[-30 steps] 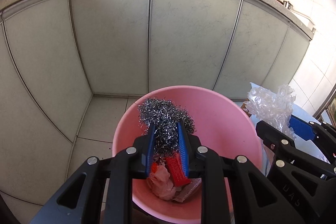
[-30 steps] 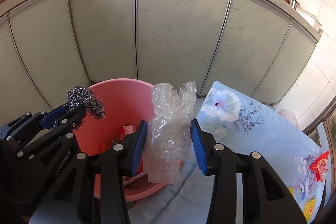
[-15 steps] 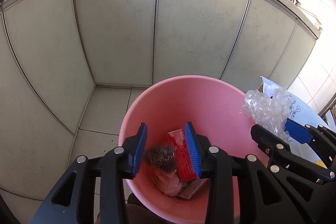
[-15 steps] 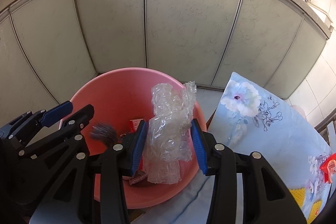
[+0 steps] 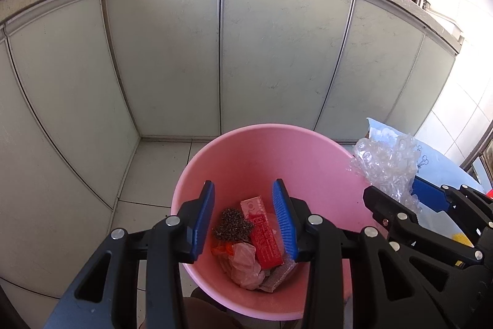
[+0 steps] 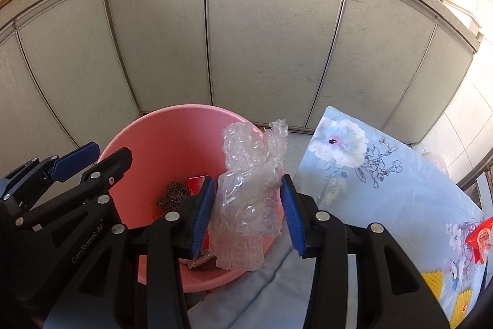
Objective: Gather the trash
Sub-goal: 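Move the left tool to the yellow foam net while the right tool keeps holding the bubble wrap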
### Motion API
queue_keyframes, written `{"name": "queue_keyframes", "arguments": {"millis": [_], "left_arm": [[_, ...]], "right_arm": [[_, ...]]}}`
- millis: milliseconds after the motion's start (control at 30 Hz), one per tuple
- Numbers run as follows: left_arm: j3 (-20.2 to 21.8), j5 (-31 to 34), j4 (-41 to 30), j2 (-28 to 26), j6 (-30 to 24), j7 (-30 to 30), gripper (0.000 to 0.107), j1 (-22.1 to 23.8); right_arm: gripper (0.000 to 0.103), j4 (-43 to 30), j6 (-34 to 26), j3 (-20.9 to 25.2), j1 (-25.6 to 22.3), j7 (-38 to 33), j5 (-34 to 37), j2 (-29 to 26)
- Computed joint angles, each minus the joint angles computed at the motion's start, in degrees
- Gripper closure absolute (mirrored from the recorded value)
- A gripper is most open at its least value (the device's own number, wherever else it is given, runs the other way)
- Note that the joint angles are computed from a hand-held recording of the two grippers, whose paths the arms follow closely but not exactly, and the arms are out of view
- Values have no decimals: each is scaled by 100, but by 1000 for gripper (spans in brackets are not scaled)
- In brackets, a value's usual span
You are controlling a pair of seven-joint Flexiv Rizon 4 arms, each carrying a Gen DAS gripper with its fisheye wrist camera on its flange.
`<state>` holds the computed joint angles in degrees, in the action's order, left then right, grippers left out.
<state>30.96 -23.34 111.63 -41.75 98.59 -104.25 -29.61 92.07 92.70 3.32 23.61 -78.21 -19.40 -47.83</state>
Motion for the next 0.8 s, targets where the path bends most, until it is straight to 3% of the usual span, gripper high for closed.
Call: {"name": "queue_keyframes", "arguments": {"millis": [433,800], "left_arm": [[753,98,-84,-23,-198,-125,68,-928],[1130,623,-492,-122,-555,-423,68,-1426]], "right_arm": [[59,499,436,-143,-182,62,192,331],[59,991,783,-212,-584,51,369,614]]}}
